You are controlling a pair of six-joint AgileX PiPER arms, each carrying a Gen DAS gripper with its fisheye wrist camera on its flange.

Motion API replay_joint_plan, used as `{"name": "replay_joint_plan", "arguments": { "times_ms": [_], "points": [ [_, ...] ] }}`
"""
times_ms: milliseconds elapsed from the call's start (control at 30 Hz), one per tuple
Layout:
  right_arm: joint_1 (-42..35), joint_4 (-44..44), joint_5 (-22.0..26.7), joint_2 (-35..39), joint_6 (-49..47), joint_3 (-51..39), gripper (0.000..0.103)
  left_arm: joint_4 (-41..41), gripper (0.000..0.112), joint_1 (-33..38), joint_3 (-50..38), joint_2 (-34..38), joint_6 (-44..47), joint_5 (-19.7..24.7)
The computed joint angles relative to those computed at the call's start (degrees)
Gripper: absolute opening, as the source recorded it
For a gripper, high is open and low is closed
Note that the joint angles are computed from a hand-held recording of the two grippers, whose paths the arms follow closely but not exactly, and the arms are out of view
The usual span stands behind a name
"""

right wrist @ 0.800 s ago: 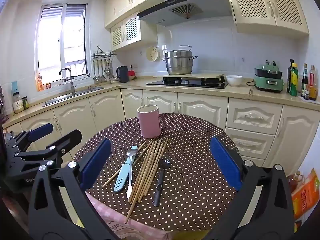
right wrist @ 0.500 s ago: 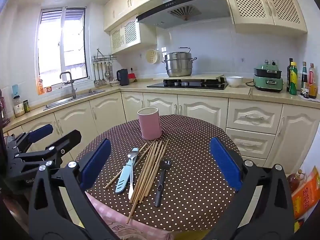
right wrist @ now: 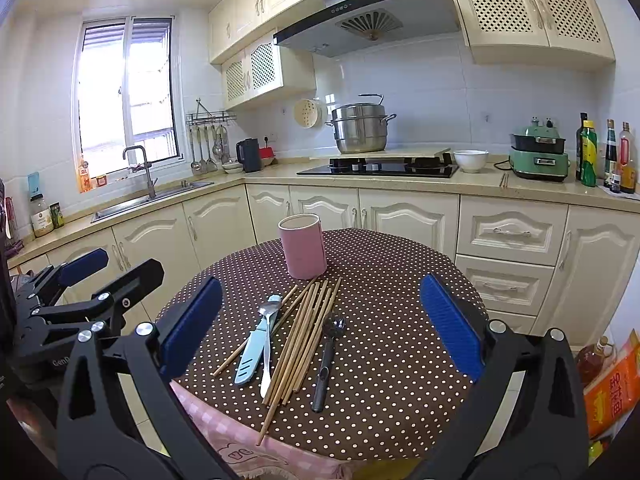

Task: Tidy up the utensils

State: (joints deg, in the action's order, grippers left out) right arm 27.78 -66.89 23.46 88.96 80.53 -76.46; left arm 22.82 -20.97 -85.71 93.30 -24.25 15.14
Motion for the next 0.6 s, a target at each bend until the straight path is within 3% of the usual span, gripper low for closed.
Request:
{"name": "replay_joint_plan", "arguments": {
  "times_ms": [600],
  "points": [
    [-0.7, 3.5, -1.41, 0.58, -1.84, -0.18, 0.097, -1.6, 0.099, -0.01, -0.23, 0.65, 1.47, 0.25]
  ]
}}
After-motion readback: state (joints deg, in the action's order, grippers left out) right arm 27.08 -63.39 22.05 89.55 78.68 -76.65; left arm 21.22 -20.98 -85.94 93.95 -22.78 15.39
